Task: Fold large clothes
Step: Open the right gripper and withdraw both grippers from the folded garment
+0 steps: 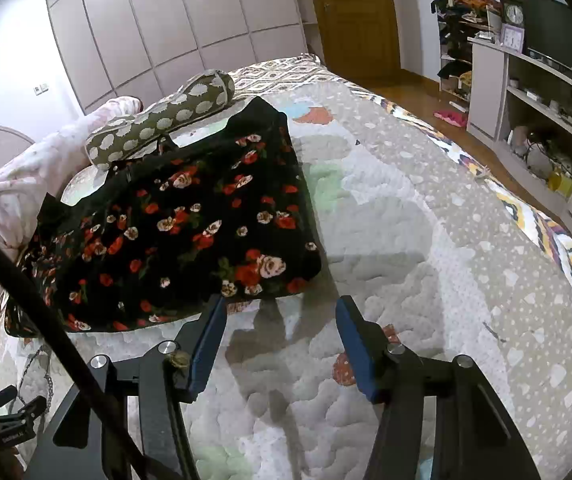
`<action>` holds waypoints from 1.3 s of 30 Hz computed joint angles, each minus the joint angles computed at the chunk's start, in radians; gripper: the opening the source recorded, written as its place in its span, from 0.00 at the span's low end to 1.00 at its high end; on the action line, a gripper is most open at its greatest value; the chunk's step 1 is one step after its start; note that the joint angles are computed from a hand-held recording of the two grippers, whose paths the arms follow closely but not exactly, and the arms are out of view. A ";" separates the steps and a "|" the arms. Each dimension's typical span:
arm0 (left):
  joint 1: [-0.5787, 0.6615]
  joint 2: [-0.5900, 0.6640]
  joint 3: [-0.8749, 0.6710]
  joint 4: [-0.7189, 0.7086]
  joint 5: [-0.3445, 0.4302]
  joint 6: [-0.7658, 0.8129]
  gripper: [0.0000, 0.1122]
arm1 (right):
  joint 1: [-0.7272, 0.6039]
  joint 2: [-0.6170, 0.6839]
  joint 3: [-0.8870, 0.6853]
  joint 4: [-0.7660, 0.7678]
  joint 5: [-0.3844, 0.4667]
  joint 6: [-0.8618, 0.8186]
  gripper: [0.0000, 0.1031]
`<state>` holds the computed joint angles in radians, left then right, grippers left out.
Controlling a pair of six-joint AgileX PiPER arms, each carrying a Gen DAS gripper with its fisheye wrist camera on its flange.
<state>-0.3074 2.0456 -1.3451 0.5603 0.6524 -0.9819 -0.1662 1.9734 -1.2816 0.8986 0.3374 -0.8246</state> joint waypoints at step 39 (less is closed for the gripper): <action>0.054 -0.069 0.028 -0.209 -0.035 0.222 0.75 | -0.016 0.018 0.001 -0.013 0.011 0.065 0.62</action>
